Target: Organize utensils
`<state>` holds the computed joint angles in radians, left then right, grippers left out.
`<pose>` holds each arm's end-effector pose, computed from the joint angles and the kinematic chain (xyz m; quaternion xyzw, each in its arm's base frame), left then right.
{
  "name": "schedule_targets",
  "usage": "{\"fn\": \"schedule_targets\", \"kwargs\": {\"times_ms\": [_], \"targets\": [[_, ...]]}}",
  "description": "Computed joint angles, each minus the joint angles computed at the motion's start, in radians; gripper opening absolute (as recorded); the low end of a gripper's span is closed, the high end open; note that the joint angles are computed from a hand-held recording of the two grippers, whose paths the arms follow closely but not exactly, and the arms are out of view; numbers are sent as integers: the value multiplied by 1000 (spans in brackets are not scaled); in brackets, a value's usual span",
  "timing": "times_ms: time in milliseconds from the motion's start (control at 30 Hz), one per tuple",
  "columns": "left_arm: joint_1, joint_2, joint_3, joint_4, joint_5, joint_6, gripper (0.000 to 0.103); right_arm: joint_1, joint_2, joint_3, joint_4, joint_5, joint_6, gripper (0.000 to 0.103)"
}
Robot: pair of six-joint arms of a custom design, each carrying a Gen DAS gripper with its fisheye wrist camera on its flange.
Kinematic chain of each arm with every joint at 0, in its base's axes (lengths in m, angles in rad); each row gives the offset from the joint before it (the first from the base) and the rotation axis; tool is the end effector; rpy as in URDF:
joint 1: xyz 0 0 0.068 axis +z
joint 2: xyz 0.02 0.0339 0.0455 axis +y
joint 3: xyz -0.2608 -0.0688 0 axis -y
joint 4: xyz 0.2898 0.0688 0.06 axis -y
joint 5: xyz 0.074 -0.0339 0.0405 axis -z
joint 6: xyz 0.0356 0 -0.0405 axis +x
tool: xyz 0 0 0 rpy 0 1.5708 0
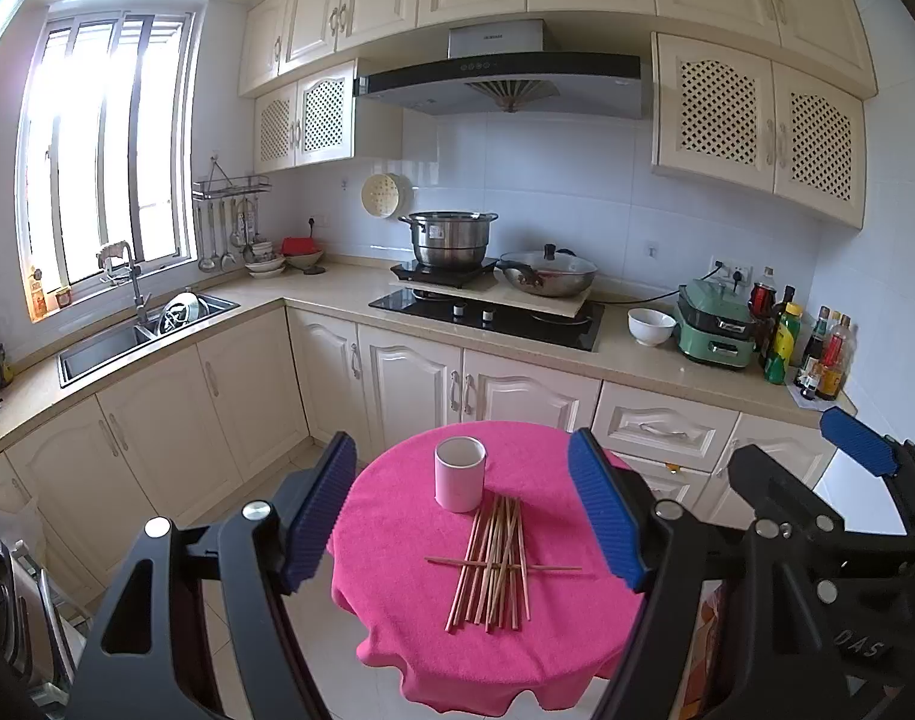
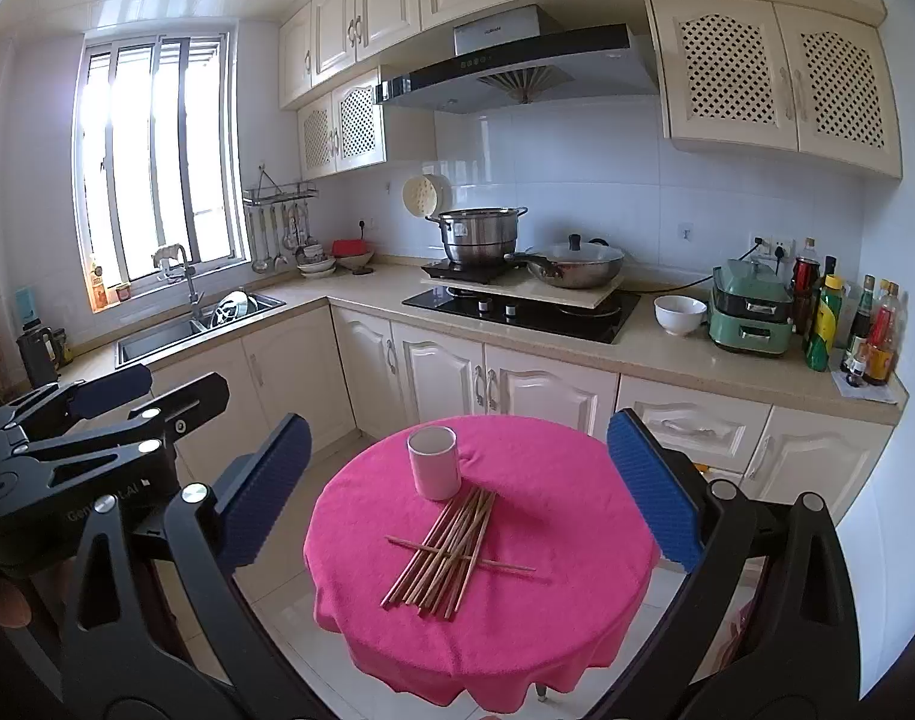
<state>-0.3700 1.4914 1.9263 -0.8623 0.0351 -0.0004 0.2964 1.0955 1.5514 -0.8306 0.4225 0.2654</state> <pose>0.3134 -0.1229 0.5046 0.1638 0.8248 -0.1141 0.5290 0.2276 0.0542 0.4879 0.1055 0.8098 -0.0139 0.5770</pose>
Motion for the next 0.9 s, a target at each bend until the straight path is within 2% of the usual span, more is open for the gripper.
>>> {"fn": "schedule_targets", "kwargs": {"times_ms": [433, 733, 900], "targets": [[-13, -6, -14, 3, -14, -4, 72, 8, 11, 6, -8, 7, 4, 97], [5, 11, 2, -9, 6, 2, 72, 60, 40, 14, -13, 53, 36, 97], [25, 9, -15, -4, 26, 11, 72, 63, 68, 37, -26, 38, 75, 97]]}}
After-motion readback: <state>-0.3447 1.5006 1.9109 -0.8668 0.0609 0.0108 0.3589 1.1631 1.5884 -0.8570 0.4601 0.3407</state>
